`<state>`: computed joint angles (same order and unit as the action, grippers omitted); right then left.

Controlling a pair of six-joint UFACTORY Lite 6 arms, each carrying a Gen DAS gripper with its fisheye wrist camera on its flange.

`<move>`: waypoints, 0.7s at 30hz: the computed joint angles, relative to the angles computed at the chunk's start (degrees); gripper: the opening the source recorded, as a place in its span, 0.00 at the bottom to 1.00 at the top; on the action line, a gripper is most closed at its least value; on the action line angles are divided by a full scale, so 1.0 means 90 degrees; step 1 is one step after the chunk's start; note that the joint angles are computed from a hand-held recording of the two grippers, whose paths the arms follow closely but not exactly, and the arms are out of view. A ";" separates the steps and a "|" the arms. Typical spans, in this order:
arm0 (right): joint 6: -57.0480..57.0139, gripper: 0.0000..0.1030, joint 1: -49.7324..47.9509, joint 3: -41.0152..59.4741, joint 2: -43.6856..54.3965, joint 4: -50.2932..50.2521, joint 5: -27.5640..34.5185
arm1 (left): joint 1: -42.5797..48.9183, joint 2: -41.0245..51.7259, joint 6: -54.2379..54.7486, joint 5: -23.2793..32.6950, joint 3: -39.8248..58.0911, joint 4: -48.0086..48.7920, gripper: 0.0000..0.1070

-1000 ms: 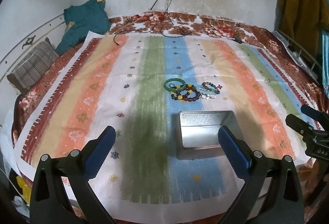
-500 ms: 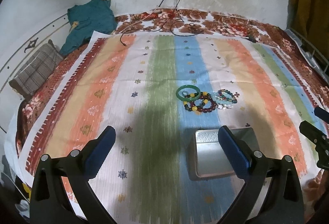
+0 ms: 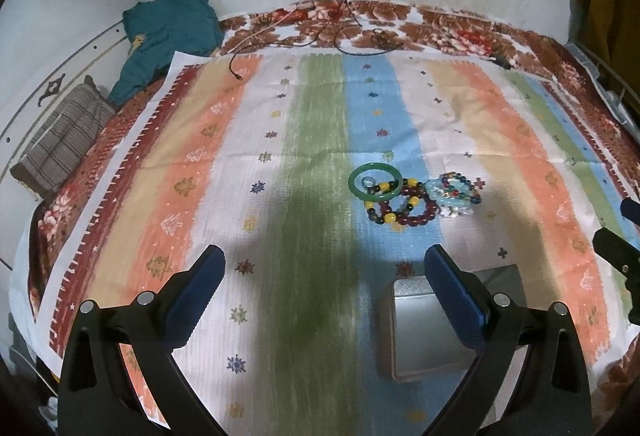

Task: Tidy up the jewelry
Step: 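Move both tools forward past the tin box toward the bracelet cluster, then grasp the green jade bangle with the left tool while the right tool grasps the multicolor bead bracelet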

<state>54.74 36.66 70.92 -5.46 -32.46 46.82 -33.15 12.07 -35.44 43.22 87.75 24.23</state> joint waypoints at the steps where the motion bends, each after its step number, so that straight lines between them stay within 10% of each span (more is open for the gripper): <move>1: -0.0062 0.96 -0.0039 0.0051 0.0069 0.0043 -0.0023 | 0.0026 0.0100 0.0034 0.0016 0.0091 -0.0021 0.91; 21: -0.1743 0.96 -0.1356 0.0959 0.1681 0.1565 -0.0653 | 0.0348 0.2340 0.0737 0.0288 0.2431 -0.0640 0.91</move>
